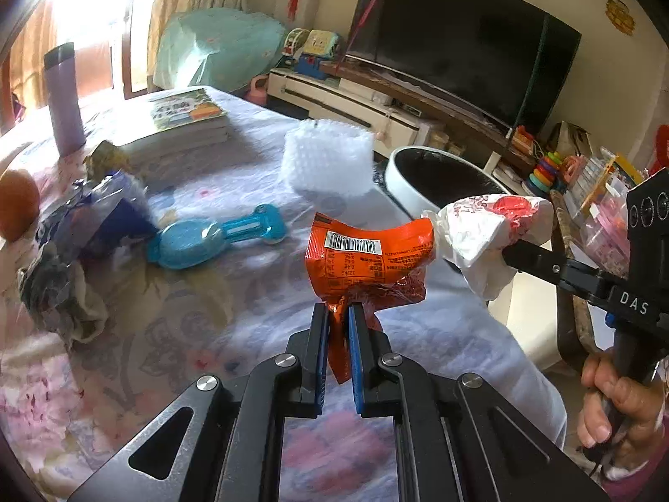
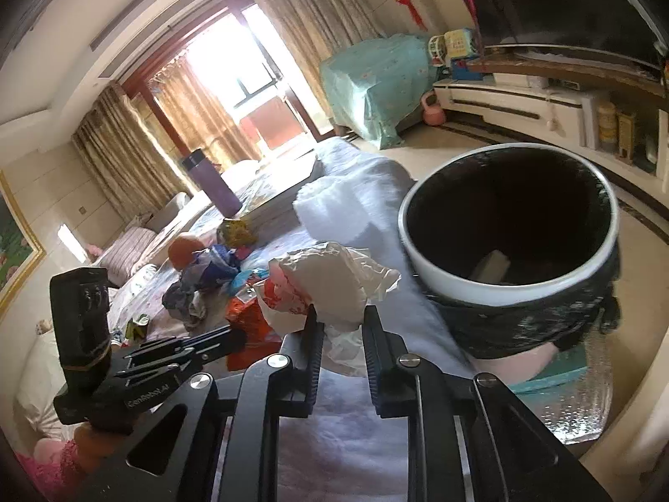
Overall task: Collect trash
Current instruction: 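Grasp the white tissue with the right gripper while the left grasps the orange snack bag, then carry the white tissue and orange snack bag over the trash bin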
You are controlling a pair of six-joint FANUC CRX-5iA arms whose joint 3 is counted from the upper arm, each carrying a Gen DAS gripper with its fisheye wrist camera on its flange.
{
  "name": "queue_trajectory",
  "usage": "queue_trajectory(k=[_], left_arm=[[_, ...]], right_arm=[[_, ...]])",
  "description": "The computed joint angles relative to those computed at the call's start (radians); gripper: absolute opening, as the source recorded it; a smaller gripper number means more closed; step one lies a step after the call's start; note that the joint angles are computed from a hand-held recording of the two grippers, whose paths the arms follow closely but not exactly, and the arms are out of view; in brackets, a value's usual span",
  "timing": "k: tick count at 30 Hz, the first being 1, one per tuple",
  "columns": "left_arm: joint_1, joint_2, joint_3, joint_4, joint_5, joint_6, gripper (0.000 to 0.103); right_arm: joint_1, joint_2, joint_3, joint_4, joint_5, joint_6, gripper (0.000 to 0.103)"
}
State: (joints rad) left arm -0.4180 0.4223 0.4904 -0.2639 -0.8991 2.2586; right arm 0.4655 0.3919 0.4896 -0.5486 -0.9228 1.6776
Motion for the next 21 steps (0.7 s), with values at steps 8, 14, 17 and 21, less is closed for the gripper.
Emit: queue_trajectory(k=[8,14,17,21], left_arm=[[-0.007,0.024,0.042,0.011,-0.006,-0.017,0.007],[-0.012,0.047,0.083,0.021,-0.013,-0.04,0.007],[-0.014,0.062,0.108,0.03,-0.017,-0.056,0.007],[-0.013,0.086,0.145,0.045,-0.023,-0.078,0.007]], right_arm=[[-0.024,-0.021,-0.028,-0.011,0.017,0.001,0.017],[-0.036,-0.034,-0.044,-0.002,0.04,-0.012,0.017],[-0.042,-0.042,-0.054,0.003,0.053,-0.014,0.017],[-0.049,-0.047,-0.059,0.012,0.066,-0.024,0.017]])
